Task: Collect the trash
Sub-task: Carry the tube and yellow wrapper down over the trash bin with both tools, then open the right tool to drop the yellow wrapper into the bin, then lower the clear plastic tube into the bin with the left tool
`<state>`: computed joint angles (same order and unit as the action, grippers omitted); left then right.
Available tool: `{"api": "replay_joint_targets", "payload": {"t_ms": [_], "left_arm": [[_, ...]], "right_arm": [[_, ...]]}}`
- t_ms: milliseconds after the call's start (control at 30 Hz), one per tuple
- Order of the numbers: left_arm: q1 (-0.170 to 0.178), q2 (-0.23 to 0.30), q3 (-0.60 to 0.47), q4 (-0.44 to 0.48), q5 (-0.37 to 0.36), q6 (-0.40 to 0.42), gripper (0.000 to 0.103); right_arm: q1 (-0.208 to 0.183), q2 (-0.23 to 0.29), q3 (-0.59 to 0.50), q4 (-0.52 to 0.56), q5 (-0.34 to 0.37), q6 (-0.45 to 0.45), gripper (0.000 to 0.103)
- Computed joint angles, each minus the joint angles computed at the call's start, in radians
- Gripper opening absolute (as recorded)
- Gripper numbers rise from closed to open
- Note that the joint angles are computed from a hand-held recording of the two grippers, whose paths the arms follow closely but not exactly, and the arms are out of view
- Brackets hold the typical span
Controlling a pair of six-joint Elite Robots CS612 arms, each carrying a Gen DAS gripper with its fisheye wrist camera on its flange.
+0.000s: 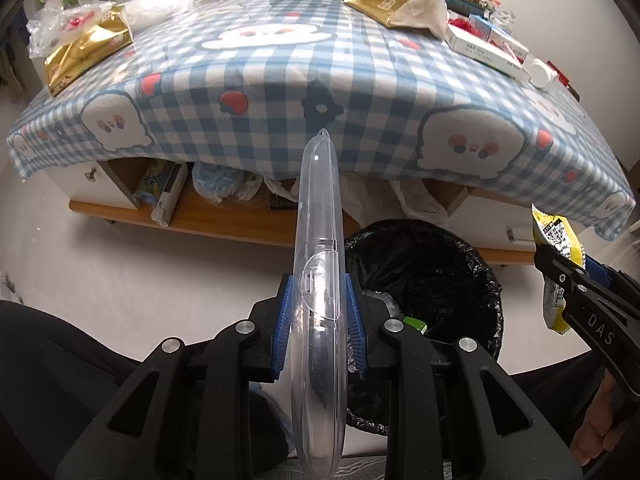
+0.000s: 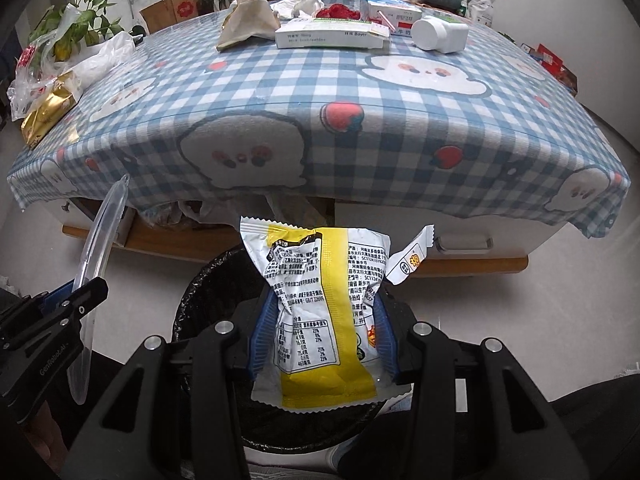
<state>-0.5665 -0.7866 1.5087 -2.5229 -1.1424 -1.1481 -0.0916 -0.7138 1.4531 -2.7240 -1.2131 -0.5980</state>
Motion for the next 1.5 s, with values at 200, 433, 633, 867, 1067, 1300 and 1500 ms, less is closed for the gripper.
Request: {"api": "replay_joint_targets", "payload": {"t_ms": [200, 433, 633, 867, 1067, 1300, 1500], "left_arm": [[0.006, 0.022, -0.010, -0.005, -0.010, 0.002, 0.025], [0.011, 0.040, -0.027, 0.019, -0.018, 0.001, 0.025], [0.018, 0.045, -0.032, 0.029, -0.029, -0.001, 0.025], [0.020, 0.061, -0.051, 0.027, -0.041, 0.021, 0.025], [0.020, 0.080, -0.079, 0.016, -0.053, 0.041, 0.025], [0.014, 0.103, -0.122, 0.014, -0.068, 0.061, 0.025], [0.003, 0.126, -0.168, 0.016, -0.080, 0.096, 0.025]], "right_arm": [[0.017, 0.021, -0.015, 0.041, -0.026, -0.028, 0.042], [0.033, 0.042, -0.030, 0.064, -0.045, -0.042, 0.042], [0.037, 0.047, -0.028, 0.048, -0.038, -0.037, 0.054], [0.030, 0.054, -0.038, 0.043, -0.050, -0.015, 0.077], [0.013, 0.060, -0.051, 0.041, -0.062, -0.012, 0.092], [-0.008, 0.068, -0.078, 0.048, -0.091, 0.026, 0.095], [-0.028, 0.063, -0.078, -0.018, -0.105, 0.017, 0.095]]}}
